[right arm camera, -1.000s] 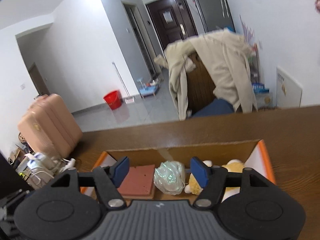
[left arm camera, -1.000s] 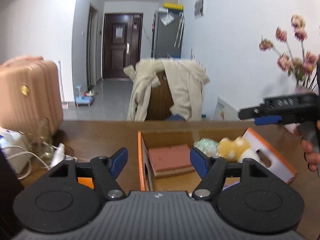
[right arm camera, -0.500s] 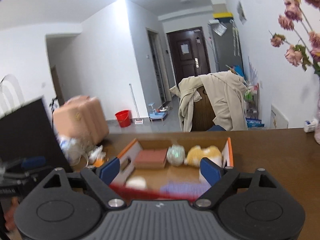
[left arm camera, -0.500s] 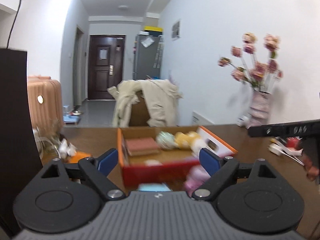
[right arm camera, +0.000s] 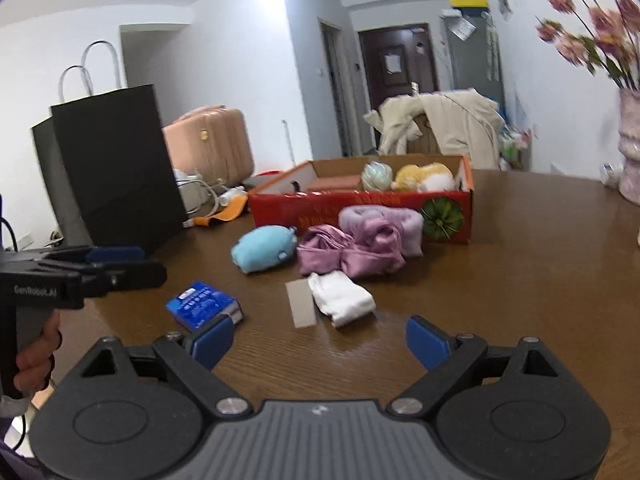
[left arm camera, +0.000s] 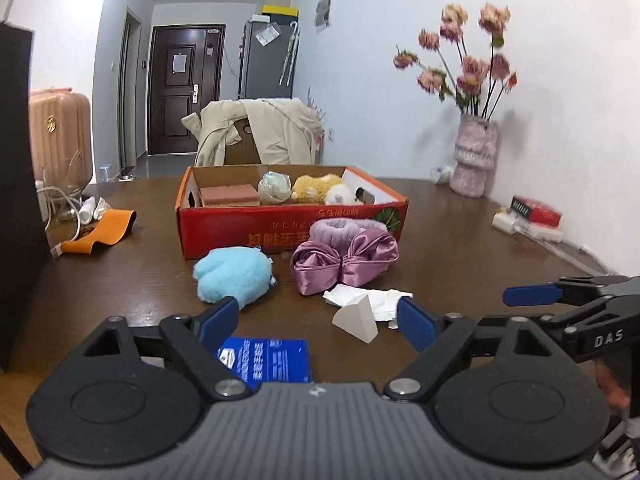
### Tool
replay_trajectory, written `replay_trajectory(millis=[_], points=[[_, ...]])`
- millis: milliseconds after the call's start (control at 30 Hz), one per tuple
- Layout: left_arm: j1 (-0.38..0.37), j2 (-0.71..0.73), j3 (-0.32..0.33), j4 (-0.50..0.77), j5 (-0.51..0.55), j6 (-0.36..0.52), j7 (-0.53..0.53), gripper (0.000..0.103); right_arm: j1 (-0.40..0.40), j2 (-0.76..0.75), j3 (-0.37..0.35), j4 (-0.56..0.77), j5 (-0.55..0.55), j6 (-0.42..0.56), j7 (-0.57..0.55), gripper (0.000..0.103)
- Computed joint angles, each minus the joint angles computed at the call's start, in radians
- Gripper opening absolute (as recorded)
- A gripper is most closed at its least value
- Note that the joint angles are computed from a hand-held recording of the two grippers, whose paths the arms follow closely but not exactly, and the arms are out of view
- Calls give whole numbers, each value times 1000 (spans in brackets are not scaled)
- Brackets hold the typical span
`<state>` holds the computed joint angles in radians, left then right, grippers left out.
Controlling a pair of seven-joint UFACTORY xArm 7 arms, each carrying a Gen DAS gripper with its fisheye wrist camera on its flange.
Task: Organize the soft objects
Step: 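Move both grippers to the white tissue packet and close them on it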
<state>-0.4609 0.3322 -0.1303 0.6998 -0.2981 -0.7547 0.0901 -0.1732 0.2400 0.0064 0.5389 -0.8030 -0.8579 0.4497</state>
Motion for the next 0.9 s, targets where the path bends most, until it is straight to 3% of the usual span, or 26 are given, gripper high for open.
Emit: replay_trajectory(millis=[100, 267, 367, 433, 467, 500, 633, 733, 900], points=[[2, 43, -1, 70, 34, 61, 15, 75, -6, 26, 7, 18, 27, 4, 57, 89], [-32, 160, 27, 254, 75, 209, 49, 67, -44, 69, 2, 63, 10, 26, 126, 75], [-93, 223, 84, 358, 37, 313, 93, 50, -71, 93, 5, 97, -15, 22, 167, 70], [-49, 246, 56, 391, 83, 354, 61, 36, -77, 102, 7, 120, -29, 41, 186, 66], [-44, 255, 56, 397, 92, 351, 46, 23, -77, 103, 9, 130, -32, 56, 194, 66], [-34, 258, 54, 393, 104, 334, 32, 19, -76, 108, 13, 142, -35, 69, 203, 66], [138, 212, -56, 322, 232, 275, -111, 17, -90, 152, 46, 216, -103, 110, 303, 63], [190, 166, -52, 261, 272, 210, -201, 17, -73, 188, 73, 276, -116, 146, 358, 63], [213, 129, -3, 218, 292, 170, -257, 17, 37, 220, 99, 343, 79, 243, 264, 63]])
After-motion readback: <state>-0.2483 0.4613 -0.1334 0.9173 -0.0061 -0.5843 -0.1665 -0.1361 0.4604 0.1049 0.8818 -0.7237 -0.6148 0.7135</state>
